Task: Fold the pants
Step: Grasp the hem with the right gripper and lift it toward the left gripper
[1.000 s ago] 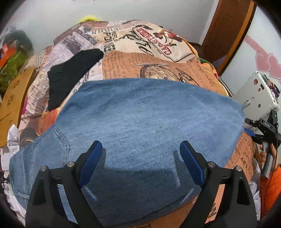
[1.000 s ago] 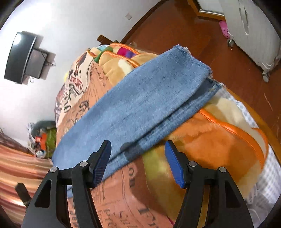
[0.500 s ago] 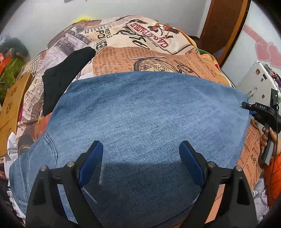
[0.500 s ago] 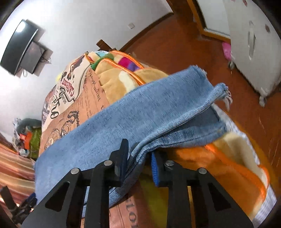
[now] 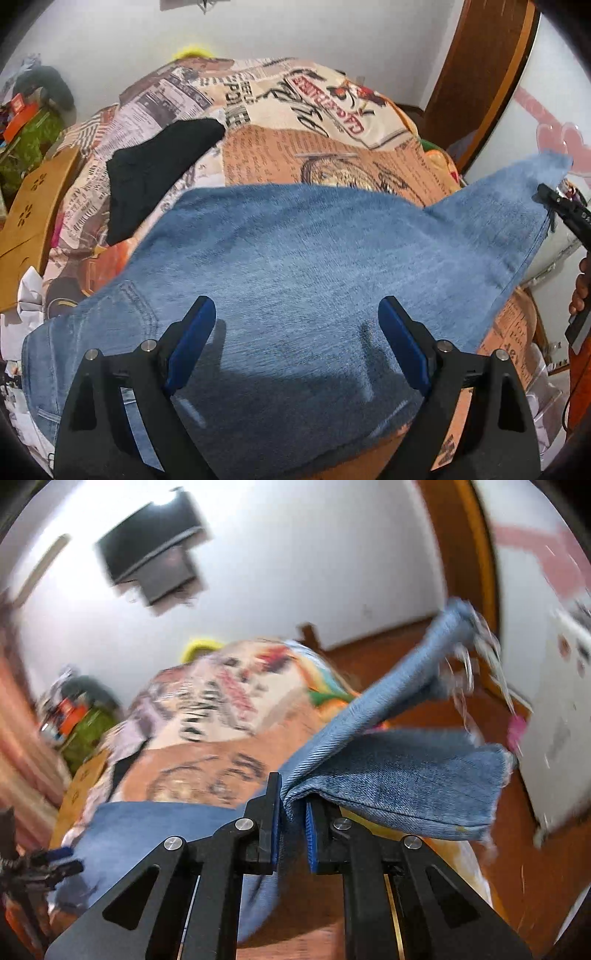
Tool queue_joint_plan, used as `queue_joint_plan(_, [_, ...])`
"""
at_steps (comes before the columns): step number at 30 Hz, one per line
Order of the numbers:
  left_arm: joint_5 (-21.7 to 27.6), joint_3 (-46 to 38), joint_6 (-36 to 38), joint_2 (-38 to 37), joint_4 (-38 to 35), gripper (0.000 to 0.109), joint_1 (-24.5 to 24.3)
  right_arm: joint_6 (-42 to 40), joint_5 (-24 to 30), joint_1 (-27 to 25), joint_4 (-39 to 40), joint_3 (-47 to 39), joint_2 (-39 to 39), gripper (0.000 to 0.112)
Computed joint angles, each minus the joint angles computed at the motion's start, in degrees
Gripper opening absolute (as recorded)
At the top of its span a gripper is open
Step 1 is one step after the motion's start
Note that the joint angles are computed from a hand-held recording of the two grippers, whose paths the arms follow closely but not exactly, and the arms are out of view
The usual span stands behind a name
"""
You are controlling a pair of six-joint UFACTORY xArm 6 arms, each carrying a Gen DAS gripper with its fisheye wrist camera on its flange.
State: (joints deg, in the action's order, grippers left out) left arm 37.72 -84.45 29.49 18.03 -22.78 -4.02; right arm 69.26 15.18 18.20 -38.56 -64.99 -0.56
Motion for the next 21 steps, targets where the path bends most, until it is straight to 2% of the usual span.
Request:
queue_joint_plan(3, [-1.1, 1.3, 1.4, -1.6, -1.9, 0.09, 1.0, -5.2, 1.2, 3.8, 0.1, -4.9, 1.9, 0.01])
queue_joint_plan(7, [-1.7, 2.5, 1.9, -3.0, -3.9, 0.09, 2.7, -16.6, 1.9, 9.3, 6.0, -13.5, 8.3, 0.01])
queue_joint_plan(12, [-1.4, 3.9, 2.9, -4.2, -5.7, 0.09, 5.4, -35.1, 4.2, 14.9, 23.4, -22.5, 18.7, 0.01])
queue_joint_plan(15, [-1.2, 4.4, 2.5, -4.3, -5.0, 0.09, 6.6, -43.8, 9.5, 17.7, 32.0, -27.9, 24.6, 0.011])
queue_joint_plan(17, [-1.1, 4.8, 2.3, -4.5, -4.8, 0.09, 7.2, -45.1, 14.1, 19.0, 30.7, -30.9, 27.6, 0.014])
queue_joint_plan(19, [-1.2, 5.0, 2.1, -4.5, -4.6, 0.09, 7.5, -43.7, 14.4, 19.4, 26.8, -30.5, 27.5, 0.015])
queue_joint_plan(21, [-1.2, 4.4, 1.0, -3.9, -4.0, 0.09, 7.5, -46.8, 16.4, 19.1, 29.8, -31.3, 27.2, 0.019])
